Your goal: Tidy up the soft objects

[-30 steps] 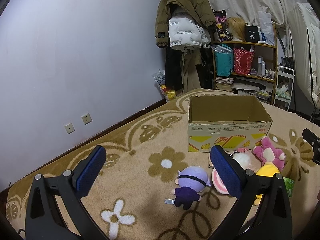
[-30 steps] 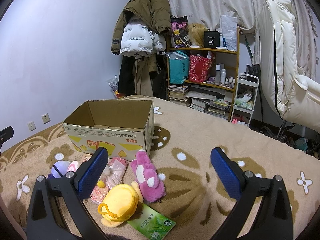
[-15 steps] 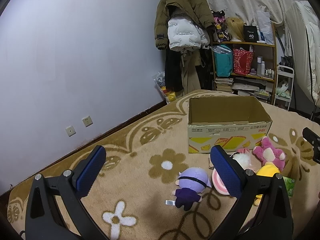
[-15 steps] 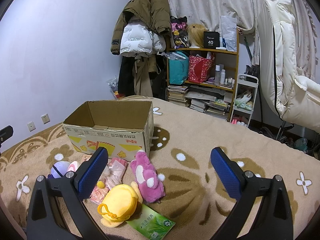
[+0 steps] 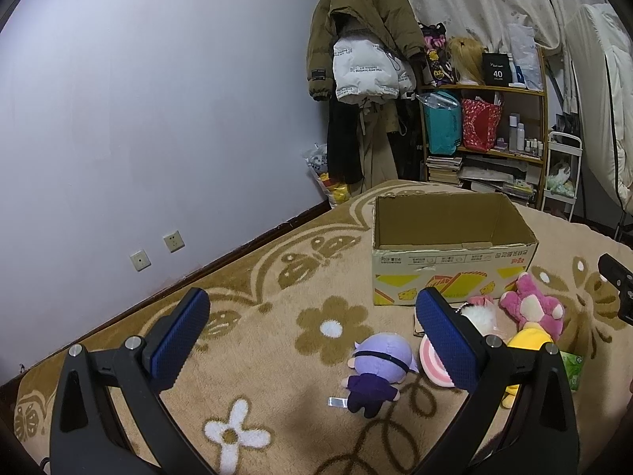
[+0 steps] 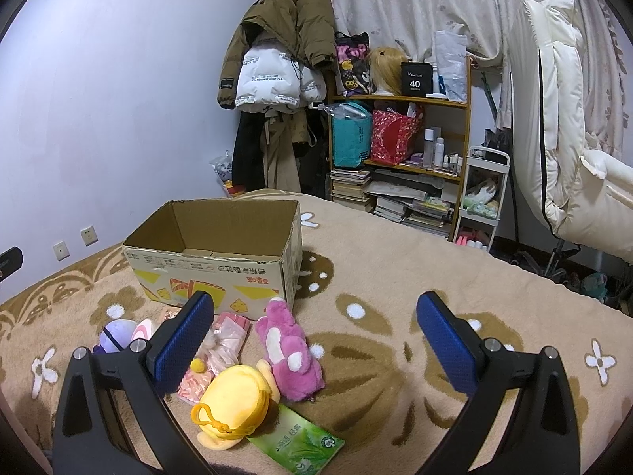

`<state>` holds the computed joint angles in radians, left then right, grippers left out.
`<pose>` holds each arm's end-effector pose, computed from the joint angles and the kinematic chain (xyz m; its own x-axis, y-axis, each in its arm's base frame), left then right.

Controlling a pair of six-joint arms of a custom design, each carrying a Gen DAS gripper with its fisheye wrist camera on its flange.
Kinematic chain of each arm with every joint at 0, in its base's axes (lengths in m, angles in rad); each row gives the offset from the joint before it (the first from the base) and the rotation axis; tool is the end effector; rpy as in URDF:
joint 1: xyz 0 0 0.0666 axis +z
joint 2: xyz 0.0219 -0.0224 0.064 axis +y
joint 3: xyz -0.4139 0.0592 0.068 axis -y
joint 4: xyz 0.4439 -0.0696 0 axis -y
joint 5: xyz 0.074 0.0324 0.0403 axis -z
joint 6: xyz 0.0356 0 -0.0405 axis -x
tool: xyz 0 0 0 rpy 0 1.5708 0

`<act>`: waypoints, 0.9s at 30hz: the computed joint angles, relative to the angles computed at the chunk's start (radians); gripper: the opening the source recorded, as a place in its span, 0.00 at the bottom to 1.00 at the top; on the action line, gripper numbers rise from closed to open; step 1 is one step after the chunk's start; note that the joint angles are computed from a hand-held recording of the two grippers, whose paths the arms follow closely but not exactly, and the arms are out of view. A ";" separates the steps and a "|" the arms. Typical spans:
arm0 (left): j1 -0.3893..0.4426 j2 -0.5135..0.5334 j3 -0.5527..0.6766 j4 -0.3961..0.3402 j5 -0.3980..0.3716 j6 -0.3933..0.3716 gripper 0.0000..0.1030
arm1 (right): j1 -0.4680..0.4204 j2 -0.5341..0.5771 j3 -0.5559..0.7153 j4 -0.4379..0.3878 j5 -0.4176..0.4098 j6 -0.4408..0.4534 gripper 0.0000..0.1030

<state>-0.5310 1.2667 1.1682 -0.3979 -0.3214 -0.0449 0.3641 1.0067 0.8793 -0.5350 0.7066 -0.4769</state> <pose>0.4360 -0.2435 0.4507 -0.3995 0.2840 -0.8717 0.2591 0.9470 0.1898 0.3615 0.1126 0.3980 -0.4153 0.2153 -0.8838 0.4482 0.8939 0.0072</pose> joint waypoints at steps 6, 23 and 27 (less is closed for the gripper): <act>-0.001 0.001 -0.001 -0.001 0.001 0.003 1.00 | 0.001 0.001 0.002 -0.002 0.001 -0.001 1.00; 0.002 0.087 0.080 -0.093 0.007 -0.015 1.00 | -0.027 0.045 0.020 0.008 -0.051 0.027 1.00; 0.000 0.131 0.107 -0.111 0.002 -0.021 1.00 | -0.050 0.073 0.027 0.025 -0.088 0.035 1.00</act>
